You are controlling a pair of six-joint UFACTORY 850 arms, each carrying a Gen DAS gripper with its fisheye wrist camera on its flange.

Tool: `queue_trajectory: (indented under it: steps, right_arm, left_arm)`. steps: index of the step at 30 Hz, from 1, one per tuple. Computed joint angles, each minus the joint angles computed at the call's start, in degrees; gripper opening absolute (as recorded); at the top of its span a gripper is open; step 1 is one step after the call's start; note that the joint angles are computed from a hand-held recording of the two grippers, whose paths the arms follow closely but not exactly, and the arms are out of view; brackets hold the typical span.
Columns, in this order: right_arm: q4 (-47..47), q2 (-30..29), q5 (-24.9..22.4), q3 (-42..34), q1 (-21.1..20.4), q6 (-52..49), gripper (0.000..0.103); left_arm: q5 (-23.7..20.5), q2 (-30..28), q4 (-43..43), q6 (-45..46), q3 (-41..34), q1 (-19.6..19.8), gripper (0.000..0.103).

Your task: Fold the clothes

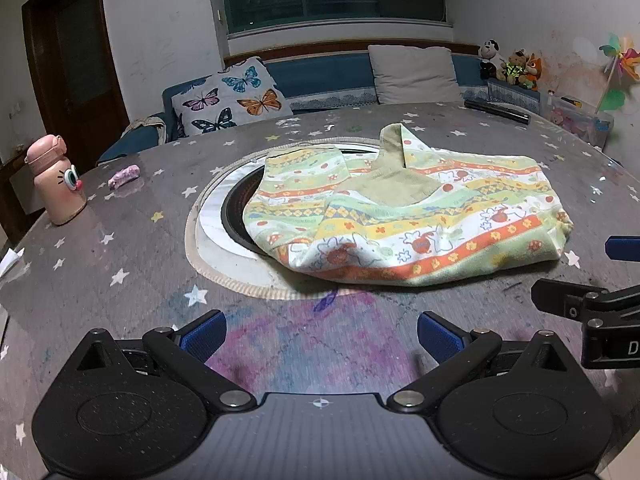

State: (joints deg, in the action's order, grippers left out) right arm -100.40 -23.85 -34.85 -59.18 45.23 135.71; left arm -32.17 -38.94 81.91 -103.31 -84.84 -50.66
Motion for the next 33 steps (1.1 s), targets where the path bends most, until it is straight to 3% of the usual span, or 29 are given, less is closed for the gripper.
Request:
queue_trajectory:
  steps: [33]
  right_arm:
    - [-4.07,-2.18,4.55,-5.6,-4.51,-5.3,0.103]
  left_arm:
    - [-0.28,-3.52,-1.85,6.22,-7.57,3.02,0.103]
